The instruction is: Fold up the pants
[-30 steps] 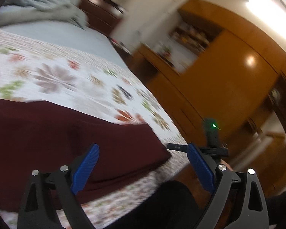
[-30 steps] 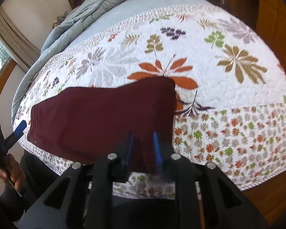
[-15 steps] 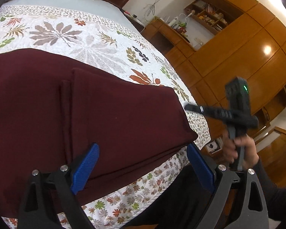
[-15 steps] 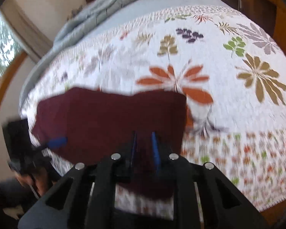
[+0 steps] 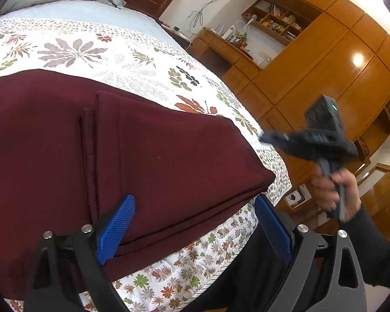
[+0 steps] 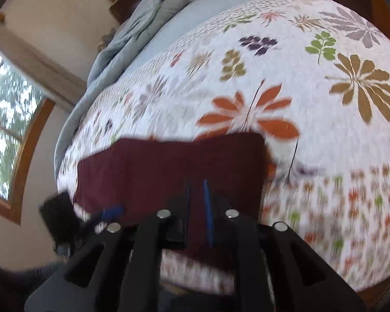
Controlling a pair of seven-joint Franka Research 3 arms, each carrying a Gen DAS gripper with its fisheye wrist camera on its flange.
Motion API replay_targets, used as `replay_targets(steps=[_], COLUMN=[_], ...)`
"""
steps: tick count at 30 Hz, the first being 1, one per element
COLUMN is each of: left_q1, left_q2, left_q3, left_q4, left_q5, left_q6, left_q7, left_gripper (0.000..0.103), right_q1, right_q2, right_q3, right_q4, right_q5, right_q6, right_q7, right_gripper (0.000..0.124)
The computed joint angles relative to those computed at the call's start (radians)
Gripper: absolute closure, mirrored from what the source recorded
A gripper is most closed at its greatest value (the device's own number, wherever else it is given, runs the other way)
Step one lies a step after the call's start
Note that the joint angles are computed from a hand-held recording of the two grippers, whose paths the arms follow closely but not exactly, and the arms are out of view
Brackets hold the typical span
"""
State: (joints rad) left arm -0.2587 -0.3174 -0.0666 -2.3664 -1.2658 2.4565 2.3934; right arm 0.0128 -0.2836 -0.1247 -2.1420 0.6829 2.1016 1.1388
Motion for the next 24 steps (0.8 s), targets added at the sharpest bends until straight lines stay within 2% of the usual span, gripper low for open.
replay_targets(steps=[4, 7, 9, 12, 15, 16, 17, 19, 21, 24], left_q1=[0.007, 0.027, 0.042, 0.073, 0.167, 0.212, 0.226, 0.254, 0.268, 0.253], left_q2=[0.010, -0.007, -0.066, -0.208, -0.357, -0.402, -0.426, -0.480, -0.509, -0.510], left_q3=[0.010, 0.008, 0.021, 0.052, 0.055, 0.059, 0.074, 0.121, 0.147, 0.214], left_q4=[0.012, 0.023, 0.004, -0.089, -0.214, -0.255, -0.277, -0.327, -0.360, -0.386], left_q5=[-0.016, 0.029, 0.045, 0.066, 0.176, 0.220, 0.235, 0.236, 0.247, 0.239], left_q6=[-0.028, -0.055, -0.056, 0.010, 0.095, 0.104, 0.112, 0.143, 0.193, 0.249], left_q7=[-0.029, -0.129, -0.205, -0.327, -0.588, -0.681, -0.720, -0.781, -0.820, -0.850], left_gripper=[0.010, 0.010, 0.010, 0.009, 0.009, 0.009, 0.009, 0.009, 0.009, 0.009], right_q1=[-0.014, -0.007, 0.011, 0.039, 0.083, 0.098, 0.112, 0.134, 0.164, 0.215], right_q2=[-0.046, -0.052, -0.053, -0.030, 0.046, 0.088, 0.133, 0.216, 0.340, 0.528], right_q3=[0.034, 0.057, 0.059, 0.074, 0.084, 0.084, 0.090, 0.110, 0.144, 0.202], right_q4=[-0.080, -0.084, -0.039, 0.054, 0.198, 0.265, 0.329, 0.447, 0.618, 0.880], right_q5=[-0.131, -0.205, -0.215, -0.244, -0.232, -0.212, -0.192, -0.174, -0.158, -0.174], right_q6=[-0.020, -0.008, -0.016, -0.036, -0.108, -0.155, -0.201, -0.275, -0.362, -0.472], right_q7=[0.054, 0.087, 0.088, 0.081, 0.053, 0.038, 0.031, 0.031, 0.023, 0.035], right_gripper=[0.108, 0.105, 0.100, 0.094, 0.065, 0.061, 0.055, 0.054, 0.047, 0.042])
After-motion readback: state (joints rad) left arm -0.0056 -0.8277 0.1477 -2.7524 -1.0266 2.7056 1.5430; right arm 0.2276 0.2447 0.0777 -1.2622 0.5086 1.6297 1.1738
